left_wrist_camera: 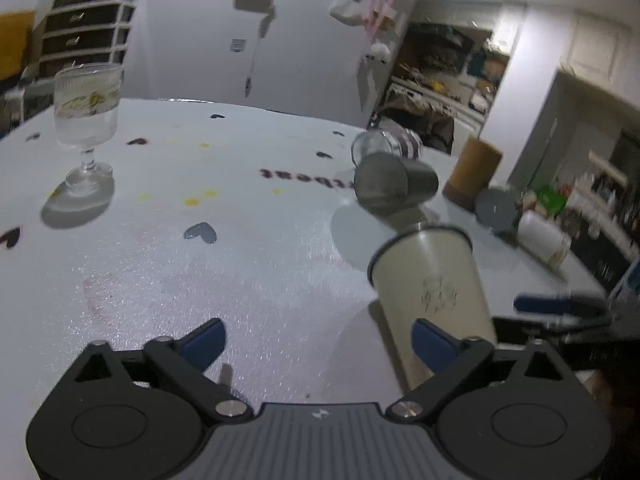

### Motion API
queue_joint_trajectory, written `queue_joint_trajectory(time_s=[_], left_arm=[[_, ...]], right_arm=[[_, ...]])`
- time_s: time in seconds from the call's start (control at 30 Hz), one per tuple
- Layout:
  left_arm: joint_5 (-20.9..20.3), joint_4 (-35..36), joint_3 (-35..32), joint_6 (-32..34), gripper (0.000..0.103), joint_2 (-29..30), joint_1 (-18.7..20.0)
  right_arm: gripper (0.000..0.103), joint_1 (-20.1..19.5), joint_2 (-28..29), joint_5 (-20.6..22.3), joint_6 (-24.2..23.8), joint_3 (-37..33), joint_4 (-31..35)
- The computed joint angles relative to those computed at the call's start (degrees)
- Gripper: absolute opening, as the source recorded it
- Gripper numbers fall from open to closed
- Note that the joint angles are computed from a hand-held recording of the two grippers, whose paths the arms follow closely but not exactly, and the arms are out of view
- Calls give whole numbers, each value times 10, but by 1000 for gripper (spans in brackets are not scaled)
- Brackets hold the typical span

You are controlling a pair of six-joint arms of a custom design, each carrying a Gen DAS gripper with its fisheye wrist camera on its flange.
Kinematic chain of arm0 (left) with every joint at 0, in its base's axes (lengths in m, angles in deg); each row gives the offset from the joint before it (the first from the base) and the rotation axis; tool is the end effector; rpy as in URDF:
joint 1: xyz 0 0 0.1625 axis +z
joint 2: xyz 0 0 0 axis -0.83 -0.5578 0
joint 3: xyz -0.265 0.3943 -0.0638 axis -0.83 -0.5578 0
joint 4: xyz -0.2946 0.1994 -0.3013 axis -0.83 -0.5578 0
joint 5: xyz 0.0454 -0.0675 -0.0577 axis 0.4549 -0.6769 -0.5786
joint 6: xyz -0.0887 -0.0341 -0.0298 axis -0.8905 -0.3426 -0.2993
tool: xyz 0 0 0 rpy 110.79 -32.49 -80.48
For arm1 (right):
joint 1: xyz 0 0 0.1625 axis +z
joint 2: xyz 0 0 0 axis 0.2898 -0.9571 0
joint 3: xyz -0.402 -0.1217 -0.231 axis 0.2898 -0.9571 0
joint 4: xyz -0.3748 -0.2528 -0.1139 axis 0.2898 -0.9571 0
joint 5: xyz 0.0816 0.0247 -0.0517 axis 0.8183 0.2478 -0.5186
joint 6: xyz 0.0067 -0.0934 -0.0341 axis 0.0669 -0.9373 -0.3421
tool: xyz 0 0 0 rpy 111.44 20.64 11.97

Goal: Flip cup upright
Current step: 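Grasp the beige cup with the left gripper while the right gripper releases it, then turn the beige cup rim-up with the left gripper and lower it beside the wine glass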

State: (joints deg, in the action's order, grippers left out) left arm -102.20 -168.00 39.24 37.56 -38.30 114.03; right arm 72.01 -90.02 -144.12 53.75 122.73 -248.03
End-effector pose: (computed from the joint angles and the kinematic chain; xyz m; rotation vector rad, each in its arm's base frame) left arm -0.3336 -0.8139 0.0474 1.2379 2.6935 -0.6109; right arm 0.0697 -0.6527 0.3107 0.0620 -2.1388 1.2180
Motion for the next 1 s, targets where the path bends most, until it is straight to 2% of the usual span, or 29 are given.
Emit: queue_joint_trajectory(time_s=[0.1,0.2,0.3,0.47,0.57,0.67,0.73,0.9,1.0], left_arm=[[-47,58,-37,-64,92,6,5],[-90,121,-78,-95,91,21,6],[-103,153,-106,-95,91,36,0],[-112,204,-145,-99,91,58,-6],[-108,237,-170,-105,91,73,-7],[-105,277,-203,-121,91,93,-8],[-103,301,-226,-130,91,106,-8],[-93,333,-271,-145,82,138,-11],[-97,345,-278,-136,79,143,-11]], right_arm=[[87,3,2,2,10,10,-51],[87,-2,-11,51,53,30,-63],[82,-8,-20,97,96,39,-41],[78,-32,-34,194,193,34,46],[73,-32,-27,192,209,26,68],[69,-37,-26,211,214,29,66],[68,-36,-25,209,208,28,64],[68,-32,-24,200,189,32,55],[67,-30,-23,195,179,32,52]])
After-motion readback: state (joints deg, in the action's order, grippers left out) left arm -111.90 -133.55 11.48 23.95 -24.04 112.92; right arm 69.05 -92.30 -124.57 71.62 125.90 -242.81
